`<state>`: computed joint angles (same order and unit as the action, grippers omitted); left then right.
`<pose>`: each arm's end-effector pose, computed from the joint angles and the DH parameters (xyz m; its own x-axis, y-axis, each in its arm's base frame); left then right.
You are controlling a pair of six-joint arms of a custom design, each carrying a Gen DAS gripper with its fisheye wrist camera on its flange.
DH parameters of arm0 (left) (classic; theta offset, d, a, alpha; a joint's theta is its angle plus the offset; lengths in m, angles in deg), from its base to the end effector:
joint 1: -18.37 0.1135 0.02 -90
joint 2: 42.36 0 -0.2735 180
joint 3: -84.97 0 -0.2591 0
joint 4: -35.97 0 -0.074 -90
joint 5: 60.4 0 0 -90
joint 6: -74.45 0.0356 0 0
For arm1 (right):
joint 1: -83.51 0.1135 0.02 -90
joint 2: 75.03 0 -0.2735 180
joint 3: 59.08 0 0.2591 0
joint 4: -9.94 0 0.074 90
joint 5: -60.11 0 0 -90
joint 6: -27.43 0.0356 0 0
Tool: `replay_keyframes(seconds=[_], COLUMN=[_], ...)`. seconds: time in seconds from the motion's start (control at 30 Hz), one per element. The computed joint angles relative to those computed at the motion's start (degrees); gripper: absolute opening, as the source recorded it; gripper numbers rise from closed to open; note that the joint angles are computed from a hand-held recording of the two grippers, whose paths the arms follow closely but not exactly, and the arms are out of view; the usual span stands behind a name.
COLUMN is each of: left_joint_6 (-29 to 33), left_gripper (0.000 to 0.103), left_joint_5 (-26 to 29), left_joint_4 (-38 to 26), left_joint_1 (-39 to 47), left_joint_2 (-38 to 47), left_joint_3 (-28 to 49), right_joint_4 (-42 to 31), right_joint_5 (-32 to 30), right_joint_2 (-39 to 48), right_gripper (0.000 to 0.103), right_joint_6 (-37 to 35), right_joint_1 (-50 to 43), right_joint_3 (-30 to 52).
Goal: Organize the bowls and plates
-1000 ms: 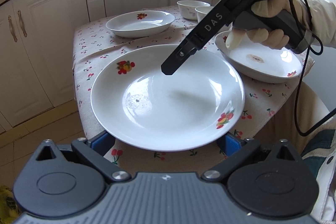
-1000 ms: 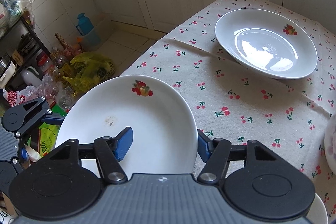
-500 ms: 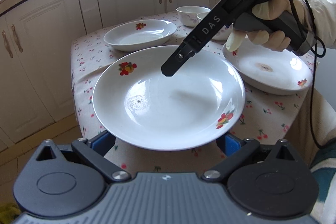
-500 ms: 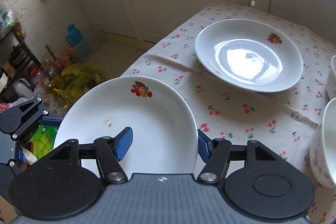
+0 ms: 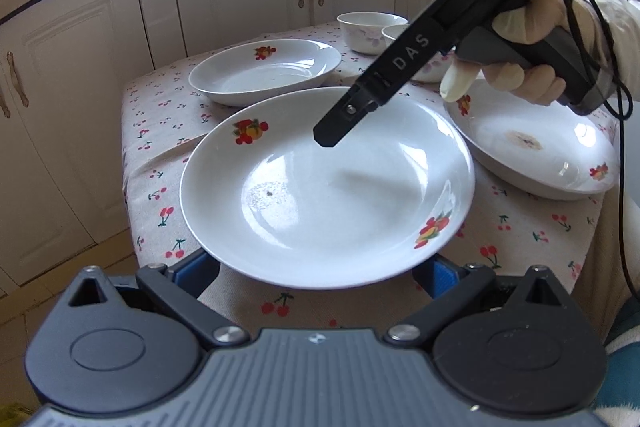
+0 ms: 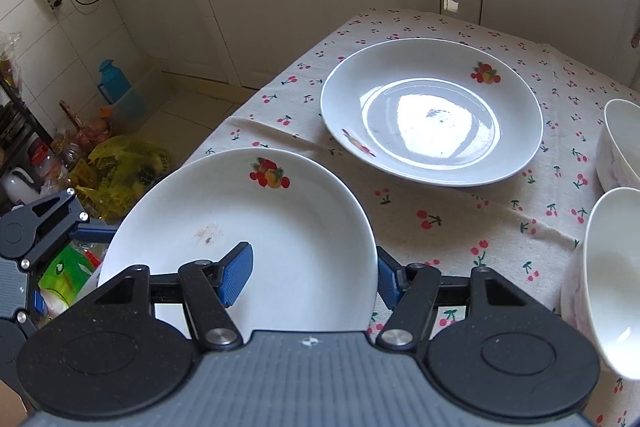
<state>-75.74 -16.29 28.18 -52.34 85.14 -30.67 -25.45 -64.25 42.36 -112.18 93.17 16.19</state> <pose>0.1351 -0.3085 0.0060 -0.6580 0.0518 -0.7512 0.0172 0.9984 0.0539 0.3519 0.0803 0.0816 -0.4265 -0.7104 -0.5598 -0.9008 0.3893 0.1923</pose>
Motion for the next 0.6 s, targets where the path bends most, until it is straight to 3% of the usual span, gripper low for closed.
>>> replay_keyframes(seconds=[0.27, 0.43, 0.6], left_joint_6=[1.2, 0.7, -1.7], left_gripper=[0.101, 0.101, 0.101], left_joint_5=[-0.3, -0.3, -0.4], left_joint_4=[-0.4, -0.1, -0.2], left_joint_1=[0.3, -0.1, -1.1], left_joint_2=[0.9, 0.6, -1.0], left_joint_3=[0.9, 0.6, -0.8], right_joint_4=[0.1, 0.1, -0.4], right_joint_5=[0.4, 0.6, -1.6], right_joint_2=[0.6, 0.1, -3.0], right_gripper=[0.071, 0.079, 0.096], right_joint_6=[0.1, -0.2, -2.8], right_joint_1=[0.0, 0.4, -1.1], right_joint_3=[0.5, -0.1, -2.3])
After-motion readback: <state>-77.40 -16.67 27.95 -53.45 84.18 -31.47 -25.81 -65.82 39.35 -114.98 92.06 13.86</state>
